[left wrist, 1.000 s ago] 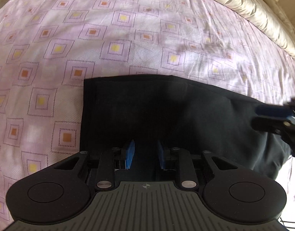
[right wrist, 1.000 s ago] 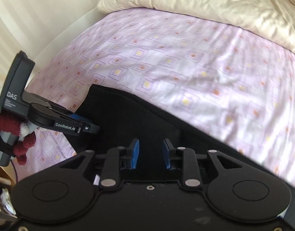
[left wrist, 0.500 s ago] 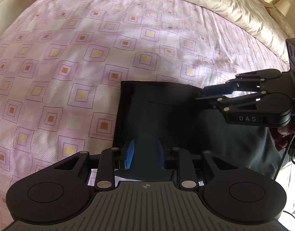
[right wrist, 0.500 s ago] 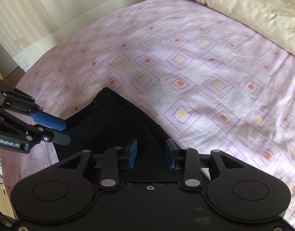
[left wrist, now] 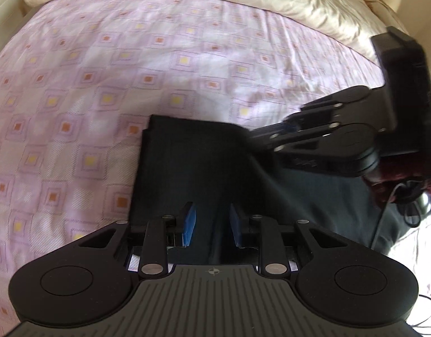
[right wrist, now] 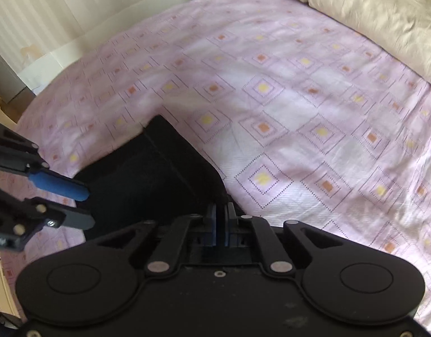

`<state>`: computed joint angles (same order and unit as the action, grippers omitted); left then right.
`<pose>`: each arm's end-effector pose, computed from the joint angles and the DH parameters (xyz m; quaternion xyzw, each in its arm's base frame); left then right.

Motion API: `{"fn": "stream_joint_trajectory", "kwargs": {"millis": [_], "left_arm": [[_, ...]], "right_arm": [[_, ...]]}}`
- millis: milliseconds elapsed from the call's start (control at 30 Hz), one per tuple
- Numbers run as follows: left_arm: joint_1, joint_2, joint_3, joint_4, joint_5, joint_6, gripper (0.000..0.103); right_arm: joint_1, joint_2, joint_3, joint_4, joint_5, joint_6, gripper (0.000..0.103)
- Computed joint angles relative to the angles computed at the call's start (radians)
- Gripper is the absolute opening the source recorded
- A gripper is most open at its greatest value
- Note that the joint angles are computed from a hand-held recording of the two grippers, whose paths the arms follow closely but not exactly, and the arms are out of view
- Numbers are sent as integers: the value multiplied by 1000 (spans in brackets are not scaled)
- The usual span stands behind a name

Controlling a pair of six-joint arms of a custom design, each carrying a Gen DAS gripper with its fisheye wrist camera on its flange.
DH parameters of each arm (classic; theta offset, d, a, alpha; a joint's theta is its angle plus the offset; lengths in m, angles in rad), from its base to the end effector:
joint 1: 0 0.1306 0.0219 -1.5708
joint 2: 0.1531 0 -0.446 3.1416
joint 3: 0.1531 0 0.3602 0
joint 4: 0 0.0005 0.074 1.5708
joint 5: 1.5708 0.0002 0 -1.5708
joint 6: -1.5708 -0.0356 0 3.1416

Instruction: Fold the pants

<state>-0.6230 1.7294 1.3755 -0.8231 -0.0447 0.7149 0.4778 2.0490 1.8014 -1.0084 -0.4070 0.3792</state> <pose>0.4379 -0.3133 0.3290 -0.0494 0.9792 -0.1041 0.1670 0.5862 0.3189 0.3008 -0.4307 0.8667 0.2069 0.1435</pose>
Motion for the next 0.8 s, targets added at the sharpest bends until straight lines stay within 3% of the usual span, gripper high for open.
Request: {"fn": "stream_joint_trajectory", "kwargs": {"millis": [67,200,300,500,600,667,800], "left_arm": [[-4,18,26,1,9,-30,26],[-19,58,79,-10,36,-101,26],[-36,82,104,-15,56,-148,26],[-64,136,140,-68,63,-277,26],[-56,172,141,-138,56,-331,26],[-37,157,109,-98,97,-337,26],[-33,163,131,-143,109,-362,26]], "right_arm": [[-6,-29,-44,67,-5,-51,20],[-47,-142,-174,225,-3,-235,20],[-90,-249,-287,270,13,-344,21],[-150,-468,-535,227,79,-461,21],[-147,-564,-650,180,108,-488,22],[-132,-604,-711,164,120,-505,23],[-94,-631,-790,195,129,-539,25]]}}
